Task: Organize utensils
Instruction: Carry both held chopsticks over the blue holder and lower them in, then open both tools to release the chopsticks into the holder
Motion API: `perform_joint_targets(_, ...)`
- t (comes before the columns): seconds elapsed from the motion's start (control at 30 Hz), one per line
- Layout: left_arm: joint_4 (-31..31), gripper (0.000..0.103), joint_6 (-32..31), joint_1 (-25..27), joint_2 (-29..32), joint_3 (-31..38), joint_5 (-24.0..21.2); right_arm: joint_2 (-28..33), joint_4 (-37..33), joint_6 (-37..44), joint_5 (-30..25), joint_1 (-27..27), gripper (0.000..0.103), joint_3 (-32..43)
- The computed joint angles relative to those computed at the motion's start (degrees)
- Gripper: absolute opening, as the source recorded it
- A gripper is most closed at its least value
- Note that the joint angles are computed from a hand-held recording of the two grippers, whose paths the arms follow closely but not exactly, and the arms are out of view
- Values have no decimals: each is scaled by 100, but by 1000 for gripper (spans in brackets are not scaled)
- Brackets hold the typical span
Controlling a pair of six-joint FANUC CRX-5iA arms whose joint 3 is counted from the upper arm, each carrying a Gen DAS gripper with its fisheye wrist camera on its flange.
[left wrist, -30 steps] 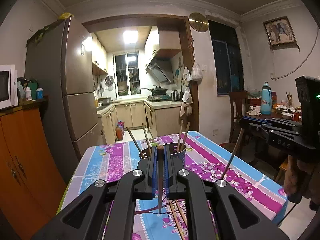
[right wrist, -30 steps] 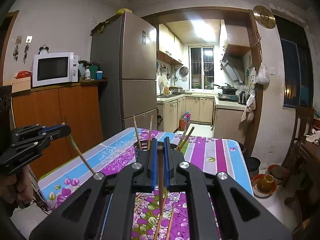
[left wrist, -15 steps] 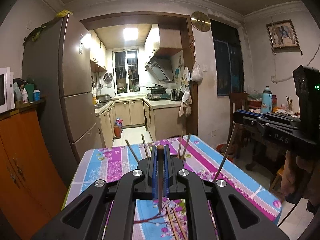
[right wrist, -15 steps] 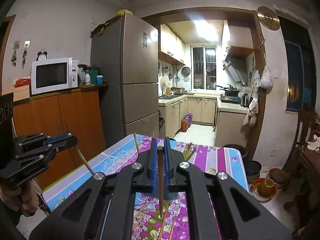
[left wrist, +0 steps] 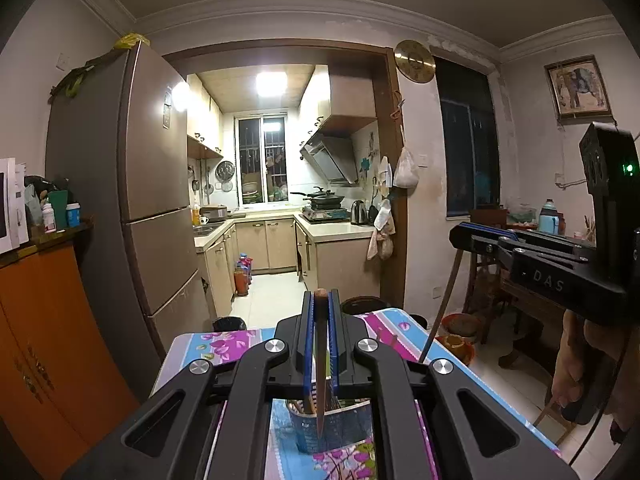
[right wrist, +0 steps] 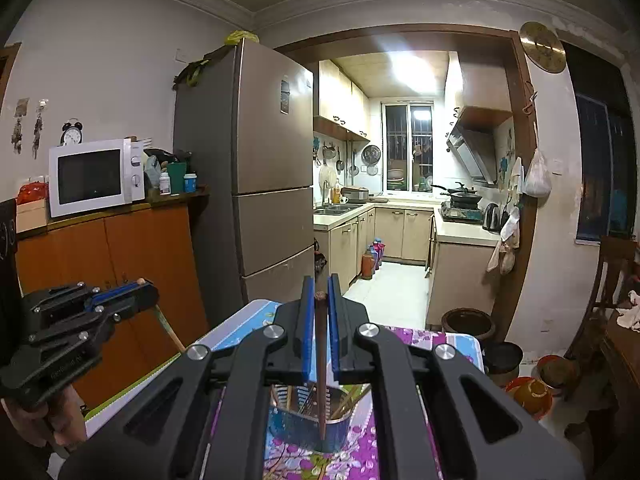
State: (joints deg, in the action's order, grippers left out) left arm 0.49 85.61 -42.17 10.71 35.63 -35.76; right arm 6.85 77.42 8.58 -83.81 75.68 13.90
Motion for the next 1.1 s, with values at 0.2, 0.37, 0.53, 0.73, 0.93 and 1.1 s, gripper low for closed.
perform_joint_targets(0.2, -48, 8, 125, 36, 635, 905, -288, -56, -143, 113, 356, -348, 5, -38)
perform_joint_targets(0.37, -33, 8, 136, 59, 1169, 1638, -556, -149, -244, 35, 656, -603, 5, -199)
perform_joint_targets(0.53, -53, 8, 118, 68, 1531, 2057, -750, -182, -391, 17, 897, -800, 5, -314)
perform_joint_targets(0.73, 13, 8, 86, 105, 1831, 2314, -871, -210, -598, -23, 1146, -999, 5, -447)
perform_joint_targets(0.93, 100, 8, 68, 150, 2011, 2417, -939, -156, -857, 56, 1238, -1107, 5, -441)
perform_joint_targets(1.1, 116, 8, 93, 146, 2209, 2656, -1125, -169, -1041, 34, 1339, -1192, 5, -458)
